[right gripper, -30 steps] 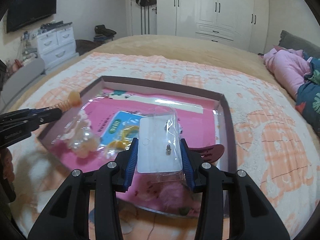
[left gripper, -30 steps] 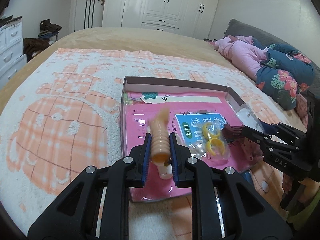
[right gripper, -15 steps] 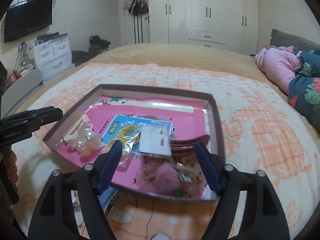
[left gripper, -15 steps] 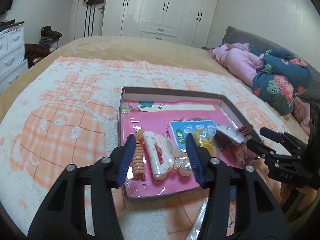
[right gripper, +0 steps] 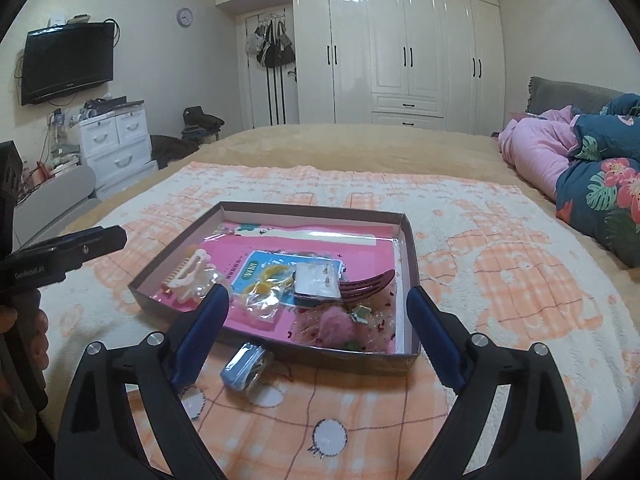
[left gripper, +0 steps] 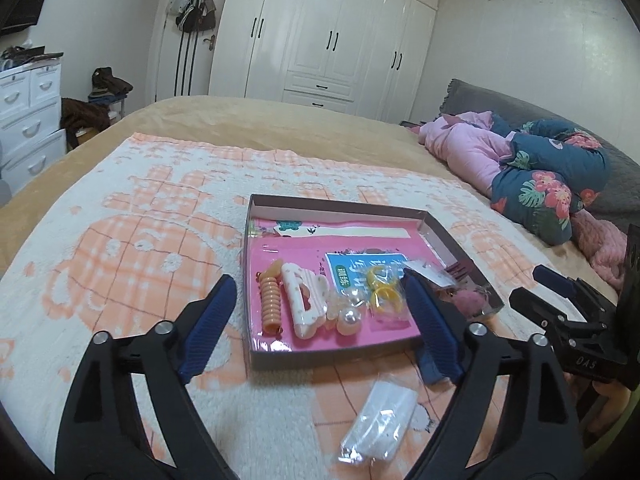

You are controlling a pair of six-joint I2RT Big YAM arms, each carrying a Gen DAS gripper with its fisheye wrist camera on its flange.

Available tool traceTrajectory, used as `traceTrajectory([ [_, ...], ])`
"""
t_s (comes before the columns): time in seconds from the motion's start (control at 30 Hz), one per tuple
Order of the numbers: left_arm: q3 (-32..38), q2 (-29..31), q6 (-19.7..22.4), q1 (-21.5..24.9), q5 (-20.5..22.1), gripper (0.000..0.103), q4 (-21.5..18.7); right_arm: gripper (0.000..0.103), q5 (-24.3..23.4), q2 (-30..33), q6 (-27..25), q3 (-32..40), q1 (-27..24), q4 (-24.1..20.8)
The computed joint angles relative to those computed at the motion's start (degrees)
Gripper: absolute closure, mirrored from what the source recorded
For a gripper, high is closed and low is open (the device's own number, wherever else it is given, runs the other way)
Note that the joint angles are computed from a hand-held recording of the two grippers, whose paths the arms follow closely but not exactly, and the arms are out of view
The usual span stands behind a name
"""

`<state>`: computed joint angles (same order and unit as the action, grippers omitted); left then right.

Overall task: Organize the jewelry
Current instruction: 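Grasp the clear plastic bag with left gripper while right gripper reaches the blue case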

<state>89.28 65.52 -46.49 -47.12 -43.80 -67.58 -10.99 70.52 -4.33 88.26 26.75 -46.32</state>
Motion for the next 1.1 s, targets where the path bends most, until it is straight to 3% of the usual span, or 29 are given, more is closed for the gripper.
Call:
traceTrajectory([
  [0.1,-0.76,-0.75,-2.11,-1.98,-1.78,0.019,-1.00,0.015,-0.54,-1.29,-0.08,-0.88,0.05,0.26],
  [0.33,-1.64,-1.23,-6.23,-4.71,-1.46,0.015,-5.40,0.014,-1.68,-3.68,-0.69,-2.38,0.10,0.85],
  [0.6,-2.80,-1.08,-7.43,-6.67,2.83,0.015,-7.41,0.014,-2.61,-5.13,-1.66,-3.50,0.04,-0.05],
  [0.9,-3.83,1.28,-3.17,-5.30,10.39,0.015,-6.38,0.014,-6.14,-3.01,-3.10,-2.54,-0.62,-6.63],
  [1.1,-5.60,2.25,1.20,-2.18,17.13,0.025,-2.62,0.015,-6.59,-1.46,-2.40,-2.61,-0.48,-8.06],
])
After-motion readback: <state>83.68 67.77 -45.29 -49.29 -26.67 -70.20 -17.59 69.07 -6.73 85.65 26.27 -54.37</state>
